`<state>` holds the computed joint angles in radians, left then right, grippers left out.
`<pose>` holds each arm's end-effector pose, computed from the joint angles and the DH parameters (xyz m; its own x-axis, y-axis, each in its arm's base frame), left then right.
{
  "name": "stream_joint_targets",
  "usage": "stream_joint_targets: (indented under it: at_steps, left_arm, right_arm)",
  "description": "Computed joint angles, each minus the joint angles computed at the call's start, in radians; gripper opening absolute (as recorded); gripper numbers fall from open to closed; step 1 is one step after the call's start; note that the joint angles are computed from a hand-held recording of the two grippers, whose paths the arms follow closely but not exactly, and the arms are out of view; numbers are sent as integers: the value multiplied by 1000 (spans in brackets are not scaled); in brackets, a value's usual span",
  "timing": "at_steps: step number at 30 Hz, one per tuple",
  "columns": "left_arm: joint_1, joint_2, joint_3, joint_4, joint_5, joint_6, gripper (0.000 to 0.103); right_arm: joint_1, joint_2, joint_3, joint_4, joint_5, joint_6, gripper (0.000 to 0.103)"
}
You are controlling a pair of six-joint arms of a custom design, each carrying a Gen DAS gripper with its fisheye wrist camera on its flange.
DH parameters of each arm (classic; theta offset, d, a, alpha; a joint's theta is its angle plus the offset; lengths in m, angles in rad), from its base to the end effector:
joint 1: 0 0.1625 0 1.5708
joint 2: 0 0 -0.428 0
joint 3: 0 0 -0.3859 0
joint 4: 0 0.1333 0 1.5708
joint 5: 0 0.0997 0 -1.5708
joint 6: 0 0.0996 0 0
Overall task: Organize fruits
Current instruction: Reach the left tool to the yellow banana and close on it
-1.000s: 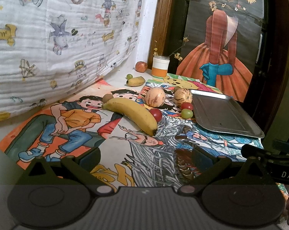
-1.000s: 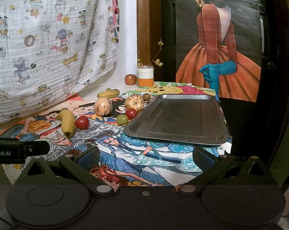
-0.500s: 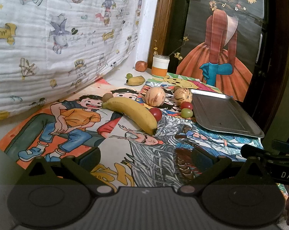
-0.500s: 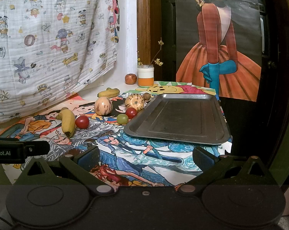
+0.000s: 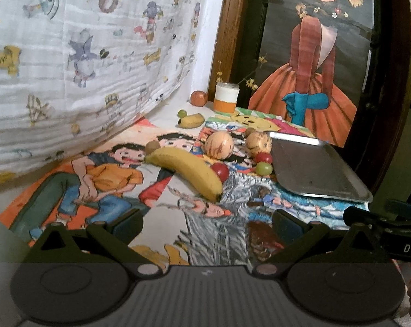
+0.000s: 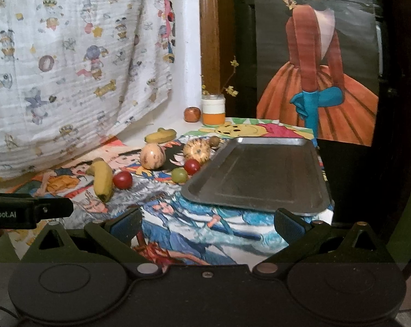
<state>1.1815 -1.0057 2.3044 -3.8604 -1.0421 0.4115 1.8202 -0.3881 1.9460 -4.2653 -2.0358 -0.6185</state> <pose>-0.0046 -0.4948 0.1885 -0.7958 0.1453 -0.5879 0.5742 0.4897 -0.6561 0.2152 -0.4858 -0.0084 -0.7273 -0.0949 0.6797 -0.6450 0.4328 -0.6298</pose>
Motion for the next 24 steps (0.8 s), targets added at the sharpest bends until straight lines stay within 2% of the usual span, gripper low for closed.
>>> stream_joint_targets:
  at_steps: [5,10,17,24]
  left_arm:
    - [9,-73,-24,132,-45,-64,103]
    - [34,-112,-87,255,-93,-123,103]
    - [73,-132,-201,438,-131,-229,103]
    - [106,-103,-314,542,-148,-323,103]
  right_arm:
    - [10,-42,-1,72,18,-53,103]
    - [21,-108,-8,196,34,-109,103]
    - [33,-172,-58,362,86,-234,103]
    - [29,-171,-153,500,111,-346,103]
